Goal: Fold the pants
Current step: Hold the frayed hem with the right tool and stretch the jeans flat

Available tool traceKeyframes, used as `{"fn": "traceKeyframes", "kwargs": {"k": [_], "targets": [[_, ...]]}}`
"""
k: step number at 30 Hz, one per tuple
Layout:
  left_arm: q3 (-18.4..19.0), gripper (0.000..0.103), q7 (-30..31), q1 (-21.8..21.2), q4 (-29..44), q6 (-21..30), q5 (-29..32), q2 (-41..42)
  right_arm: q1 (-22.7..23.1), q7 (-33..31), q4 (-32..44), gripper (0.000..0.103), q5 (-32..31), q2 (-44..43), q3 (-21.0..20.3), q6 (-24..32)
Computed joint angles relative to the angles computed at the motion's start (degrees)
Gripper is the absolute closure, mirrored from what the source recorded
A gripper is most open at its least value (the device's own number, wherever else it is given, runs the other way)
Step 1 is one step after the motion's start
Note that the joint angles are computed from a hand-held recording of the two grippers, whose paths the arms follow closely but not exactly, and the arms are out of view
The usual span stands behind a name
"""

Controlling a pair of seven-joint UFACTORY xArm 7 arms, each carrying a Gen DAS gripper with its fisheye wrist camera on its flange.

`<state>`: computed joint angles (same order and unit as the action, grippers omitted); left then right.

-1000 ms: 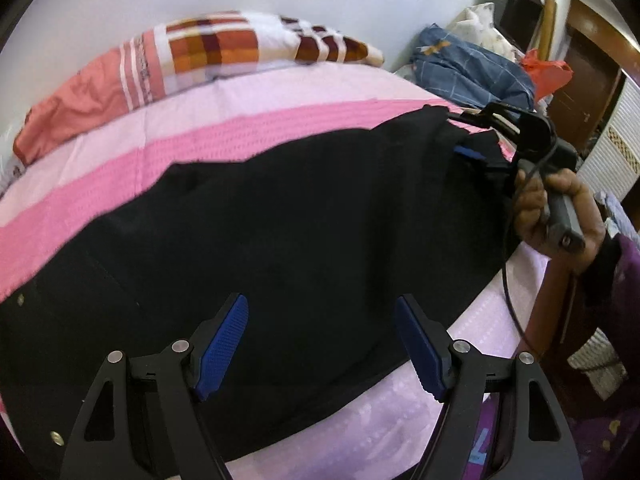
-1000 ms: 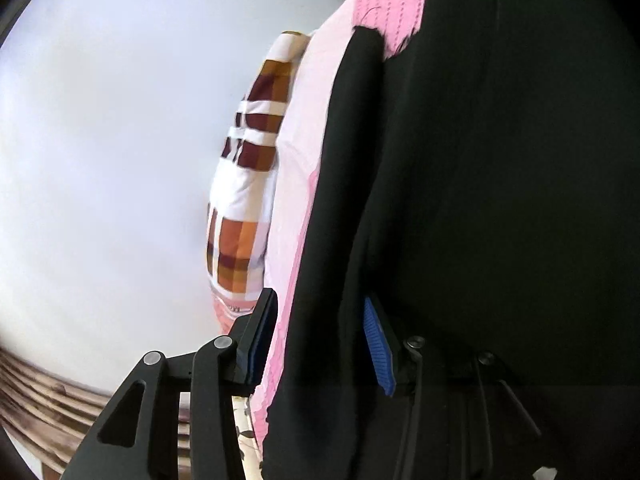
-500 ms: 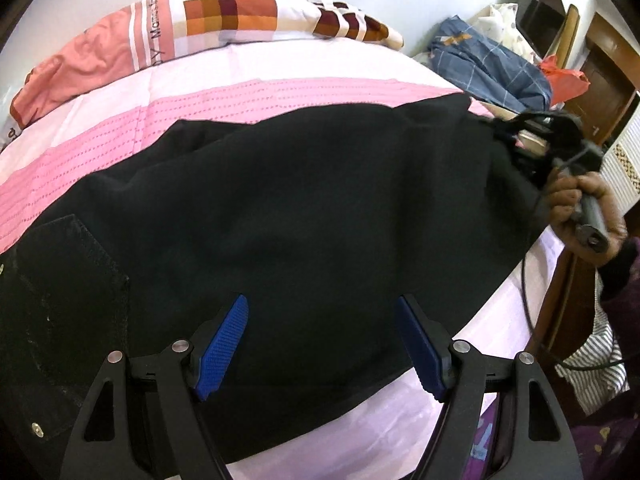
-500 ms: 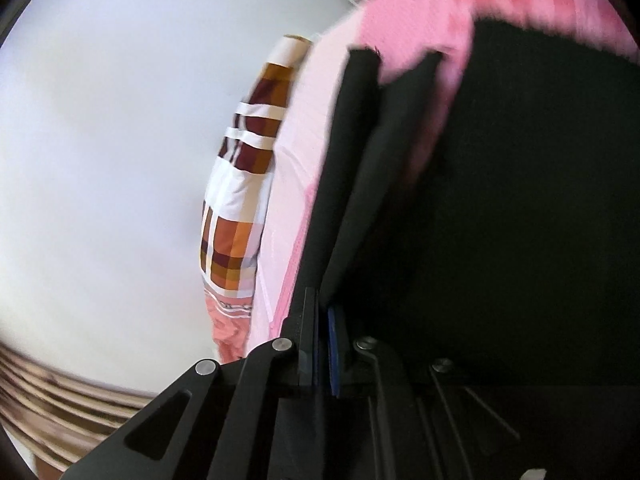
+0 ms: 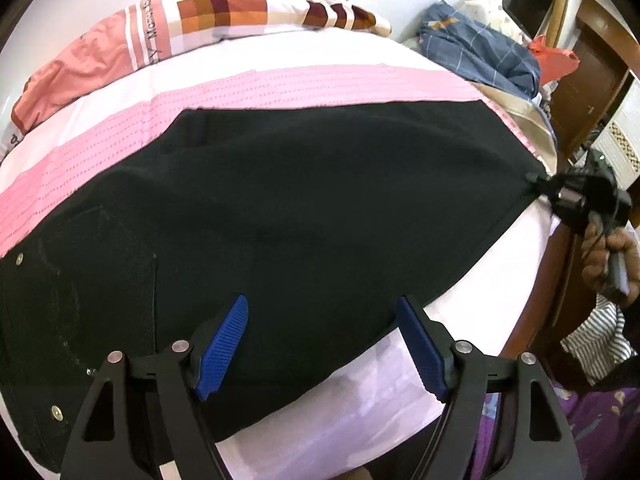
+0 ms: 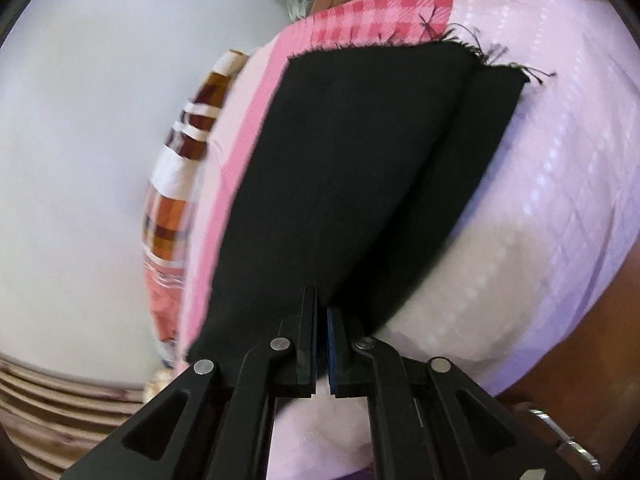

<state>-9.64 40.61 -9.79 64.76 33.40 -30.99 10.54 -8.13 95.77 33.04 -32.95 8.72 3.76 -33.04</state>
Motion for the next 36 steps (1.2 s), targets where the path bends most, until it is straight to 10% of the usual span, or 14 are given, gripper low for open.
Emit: {"fn": "traceKeyframes", "kwargs": {"k": [8, 17, 29, 33, 36], "targets": [[0.19, 0.026, -1.08, 0.47, -1.10, -0.30, -1.00, -0.29, -1.53, 0.65, -5.88, 0.096, 5.07, 0.92, -2.58, -11.40], [0.72, 0.026, 0.55, 0.83, -2.52, 0.84, -1.50, -2.47, -0.58, 1.41, -9.10, 0.101, -2.36, -9.27, -6.70, 0.78], [1.97, 0.026, 0.11, 1.20, -3.51, 2.22, -2.32, -3.64, -2.87, 1.82, -11.65, 0.089, 7.14, 3.09, -5.62, -22.99], [2.01, 0.026, -0.53, 1.07, -3.24, 2.41, -2.67, -3.57, -3.04, 0.61, -9.39, 0.069, 8.26, 3.68, -4.39, -21.36], [2.12, 0.026, -1.44, 1.12, -2.49, 3.24, -2.54, -3.04, -3.65, 0.47, -6.65, 0.083, 5.68, 3.57, -4.02, -17.42]]}}
